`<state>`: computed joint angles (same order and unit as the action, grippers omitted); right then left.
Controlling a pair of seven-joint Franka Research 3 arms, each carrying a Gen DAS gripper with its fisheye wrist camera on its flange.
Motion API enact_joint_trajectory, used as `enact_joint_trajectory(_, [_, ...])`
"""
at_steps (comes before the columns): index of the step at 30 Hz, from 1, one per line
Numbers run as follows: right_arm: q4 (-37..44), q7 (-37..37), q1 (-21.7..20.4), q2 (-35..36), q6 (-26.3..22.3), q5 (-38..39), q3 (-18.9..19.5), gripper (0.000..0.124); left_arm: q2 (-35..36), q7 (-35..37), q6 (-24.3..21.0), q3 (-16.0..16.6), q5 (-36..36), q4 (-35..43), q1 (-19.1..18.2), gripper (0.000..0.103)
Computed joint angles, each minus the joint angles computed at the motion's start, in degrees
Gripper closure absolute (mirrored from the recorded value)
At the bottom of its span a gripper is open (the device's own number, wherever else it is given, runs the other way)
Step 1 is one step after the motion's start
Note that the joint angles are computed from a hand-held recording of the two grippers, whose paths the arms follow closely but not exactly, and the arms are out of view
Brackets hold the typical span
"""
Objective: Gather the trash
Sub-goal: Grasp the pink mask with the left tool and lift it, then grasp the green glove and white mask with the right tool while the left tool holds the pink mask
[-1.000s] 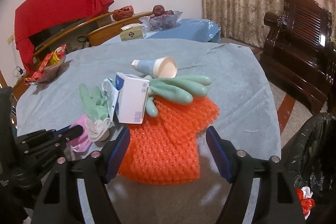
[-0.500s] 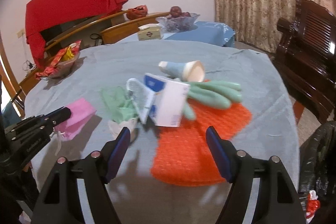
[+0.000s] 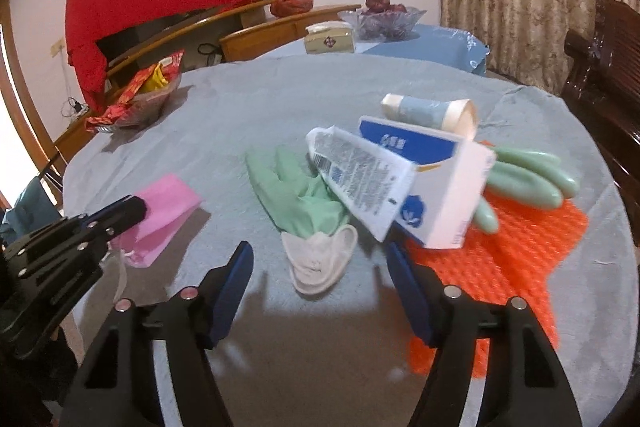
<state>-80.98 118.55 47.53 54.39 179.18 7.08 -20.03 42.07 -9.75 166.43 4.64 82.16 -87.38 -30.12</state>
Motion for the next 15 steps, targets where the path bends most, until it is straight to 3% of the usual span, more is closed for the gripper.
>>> enact_joint_trajectory(11, [13.4, 1.2, -6.6, 6.6, -8.7, -3.0, 6.4, 0.06, 0.6, -0.1, 0.6, 0.2, -0.9, 0.4, 0.7, 0.1])
enact_joint_trajectory(13, [15.1, 0.5, -7.9, 7.2, -10.2, -4.1, 8.2, 0.076, 0.7, -0.1, 0.7, 0.4, -1.2, 0.4, 0.6, 0.1])
enact_joint_trajectory(15, [14.4, -1.0, -9.2, 6.7, -9.6, -4.7, 10.5, 0.081, 0.7, -0.5, 0.9, 0.7, -1.2, 0.2, 0.4, 0.1])
